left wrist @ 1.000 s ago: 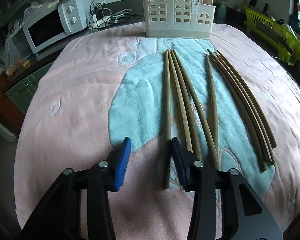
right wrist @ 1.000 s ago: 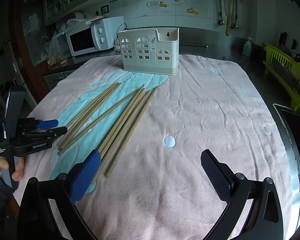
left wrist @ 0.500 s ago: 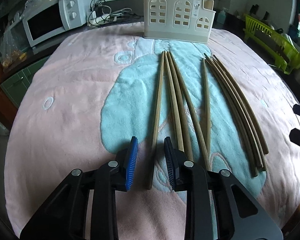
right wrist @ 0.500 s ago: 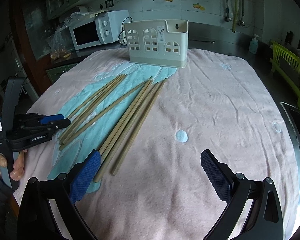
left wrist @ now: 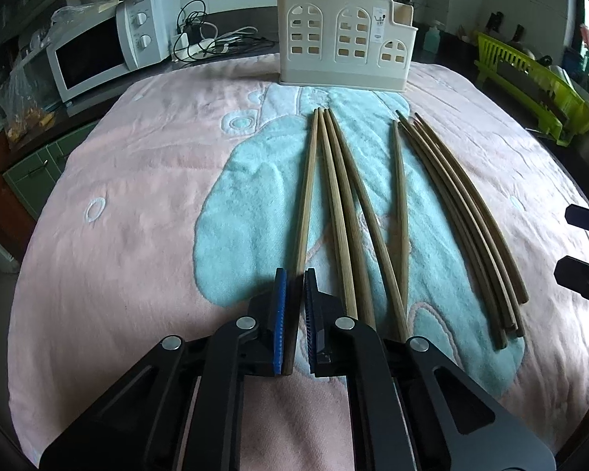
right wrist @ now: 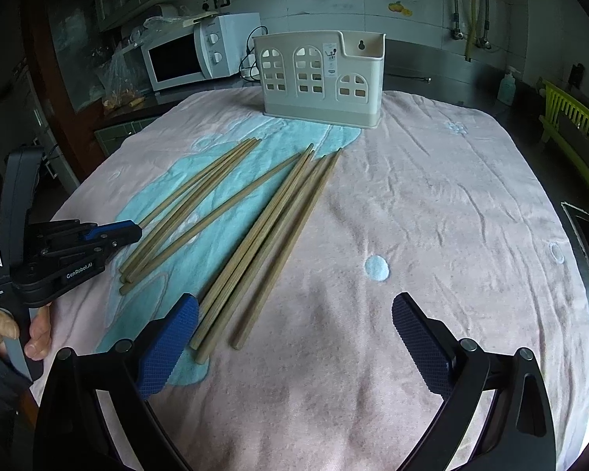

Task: Organize utensils
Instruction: 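Lower the left gripper onto a single wooden chopstick, then close the left gripper on one chopstick while the right gripper closes on another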

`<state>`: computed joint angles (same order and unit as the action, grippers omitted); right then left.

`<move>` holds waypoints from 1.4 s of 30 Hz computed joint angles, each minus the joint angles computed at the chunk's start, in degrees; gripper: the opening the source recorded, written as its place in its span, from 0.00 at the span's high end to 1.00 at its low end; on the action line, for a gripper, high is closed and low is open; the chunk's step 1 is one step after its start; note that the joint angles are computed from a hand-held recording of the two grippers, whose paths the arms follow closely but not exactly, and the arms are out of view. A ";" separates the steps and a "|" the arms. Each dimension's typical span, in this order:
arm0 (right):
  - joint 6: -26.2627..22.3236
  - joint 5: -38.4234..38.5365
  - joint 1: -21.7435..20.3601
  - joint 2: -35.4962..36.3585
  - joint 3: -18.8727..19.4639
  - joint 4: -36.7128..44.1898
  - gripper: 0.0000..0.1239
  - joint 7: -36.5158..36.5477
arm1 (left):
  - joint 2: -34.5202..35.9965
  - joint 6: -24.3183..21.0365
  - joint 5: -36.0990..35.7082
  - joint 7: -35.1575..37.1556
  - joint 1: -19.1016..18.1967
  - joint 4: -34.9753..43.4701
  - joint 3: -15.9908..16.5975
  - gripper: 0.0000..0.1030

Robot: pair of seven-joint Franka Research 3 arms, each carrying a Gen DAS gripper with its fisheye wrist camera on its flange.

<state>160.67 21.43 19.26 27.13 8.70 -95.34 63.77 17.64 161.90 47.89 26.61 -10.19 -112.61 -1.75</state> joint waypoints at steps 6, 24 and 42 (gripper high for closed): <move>-2.38 -0.43 0.55 0.91 -0.76 1.25 0.45 1.54 | -0.07 -0.18 -1.85 1.61 0.57 -0.15 -0.54 0.92; -6.64 -7.75 4.95 3.46 -3.86 4.80 0.83 14.12 | 0.08 1.13 -1.89 1.94 0.18 -0.35 0.28 0.91; -3.27 -16.18 6.84 4.39 -5.82 4.85 0.94 22.07 | -0.27 2.10 -2.79 3.68 0.86 -1.02 -0.35 0.90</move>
